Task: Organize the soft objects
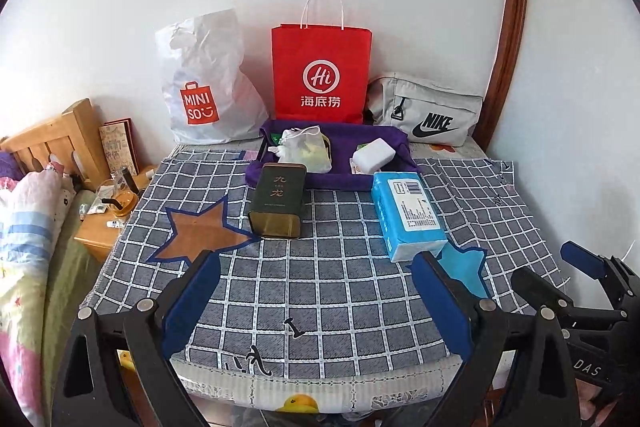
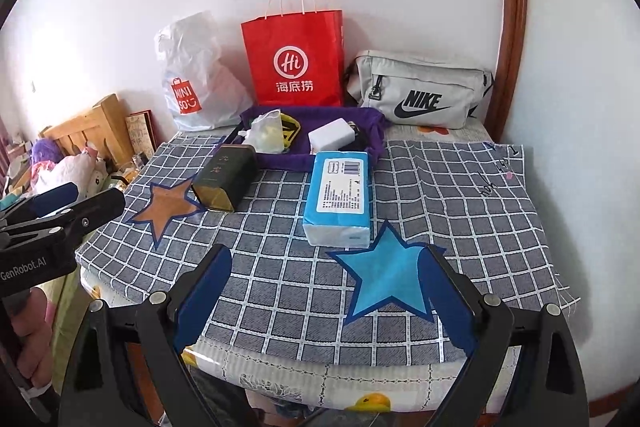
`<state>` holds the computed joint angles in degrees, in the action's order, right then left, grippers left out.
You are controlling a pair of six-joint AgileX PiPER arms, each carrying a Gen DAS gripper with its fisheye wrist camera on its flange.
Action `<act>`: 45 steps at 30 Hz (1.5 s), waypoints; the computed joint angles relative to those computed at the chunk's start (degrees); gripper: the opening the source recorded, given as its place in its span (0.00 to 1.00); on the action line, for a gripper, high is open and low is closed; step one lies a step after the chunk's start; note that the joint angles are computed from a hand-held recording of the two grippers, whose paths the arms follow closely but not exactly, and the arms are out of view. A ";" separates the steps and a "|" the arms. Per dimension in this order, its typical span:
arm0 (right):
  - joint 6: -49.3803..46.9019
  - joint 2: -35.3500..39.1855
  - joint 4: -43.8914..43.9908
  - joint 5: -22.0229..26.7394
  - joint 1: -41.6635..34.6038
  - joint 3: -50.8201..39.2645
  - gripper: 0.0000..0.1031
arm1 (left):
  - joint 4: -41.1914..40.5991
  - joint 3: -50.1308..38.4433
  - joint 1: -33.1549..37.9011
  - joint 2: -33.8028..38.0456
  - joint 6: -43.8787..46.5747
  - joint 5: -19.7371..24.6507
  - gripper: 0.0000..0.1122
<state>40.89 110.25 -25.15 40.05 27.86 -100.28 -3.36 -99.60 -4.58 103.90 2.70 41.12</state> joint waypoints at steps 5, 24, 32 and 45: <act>0.74 -1.52 -0.76 -0.64 0.17 1.56 0.91 | -0.52 1.52 -0.23 -0.84 0.07 -0.92 0.86; 4.62 -3.51 -3.83 -1.12 1.56 3.59 0.91 | -1.76 3.25 -0.09 -1.93 0.97 -1.65 0.86; 5.63 -3.68 -4.48 -1.21 1.95 3.80 0.91 | -1.97 3.12 0.07 -1.97 1.25 -1.41 0.86; 6.51 -4.10 -5.21 -1.62 2.23 4.40 0.91 | -2.32 4.52 0.05 -3.04 1.39 -2.01 0.86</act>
